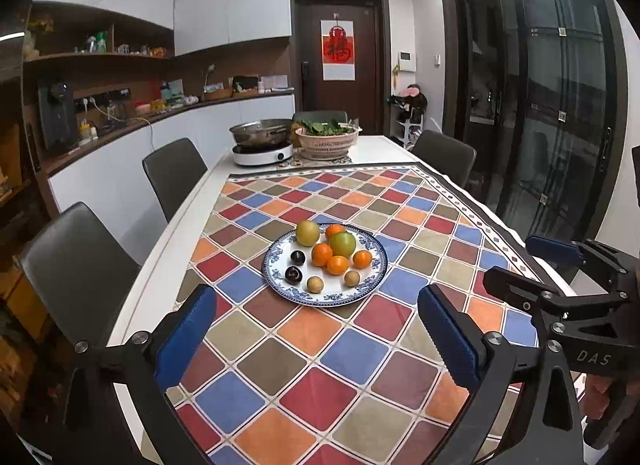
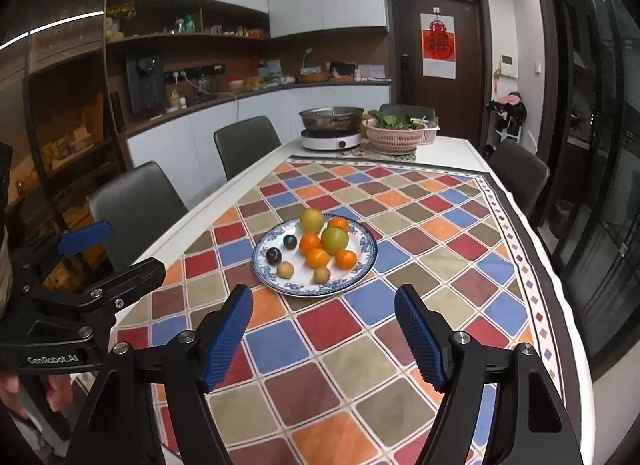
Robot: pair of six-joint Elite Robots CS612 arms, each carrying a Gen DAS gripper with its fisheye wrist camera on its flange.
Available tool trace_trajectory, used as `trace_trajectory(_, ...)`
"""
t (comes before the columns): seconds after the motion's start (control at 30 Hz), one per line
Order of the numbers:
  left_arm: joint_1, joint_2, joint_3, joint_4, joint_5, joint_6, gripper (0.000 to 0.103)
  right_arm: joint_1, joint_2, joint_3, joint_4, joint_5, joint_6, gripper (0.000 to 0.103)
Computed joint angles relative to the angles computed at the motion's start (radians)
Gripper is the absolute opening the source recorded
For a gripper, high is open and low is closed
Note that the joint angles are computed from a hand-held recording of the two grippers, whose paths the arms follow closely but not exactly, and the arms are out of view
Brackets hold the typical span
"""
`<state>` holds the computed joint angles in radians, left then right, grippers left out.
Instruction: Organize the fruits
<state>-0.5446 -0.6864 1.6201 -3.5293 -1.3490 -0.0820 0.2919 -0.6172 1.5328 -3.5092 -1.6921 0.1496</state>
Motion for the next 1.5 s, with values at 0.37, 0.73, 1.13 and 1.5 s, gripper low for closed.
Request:
trace_trajectory(0.37,-0.023,-0.025,0.067,-0.081,0.032,0.009,0.103,0.013,-0.017,0.067,-0.096,-0.032,0.004,0.08)
trace_trajectory(0.73,-0.032,-0.031,0.095,-0.108,0.057,0.011,0.103,0.017,-0.018,0.088,-0.13,-0.049,0.015,0.08)
trace_trajectory(1.13,-0.035,-0.033,0.101,-0.1,0.059,0.001,0.103,0.009,-0.02,0.101,-0.124,-0.032,0.029,0.08)
trace_trajectory(1.5,-0.034,-0.03,0.101,-0.1,0.052,-0.003,0.103,0.008,-0.019,0.101,-0.122,-0.027,0.028,0.08)
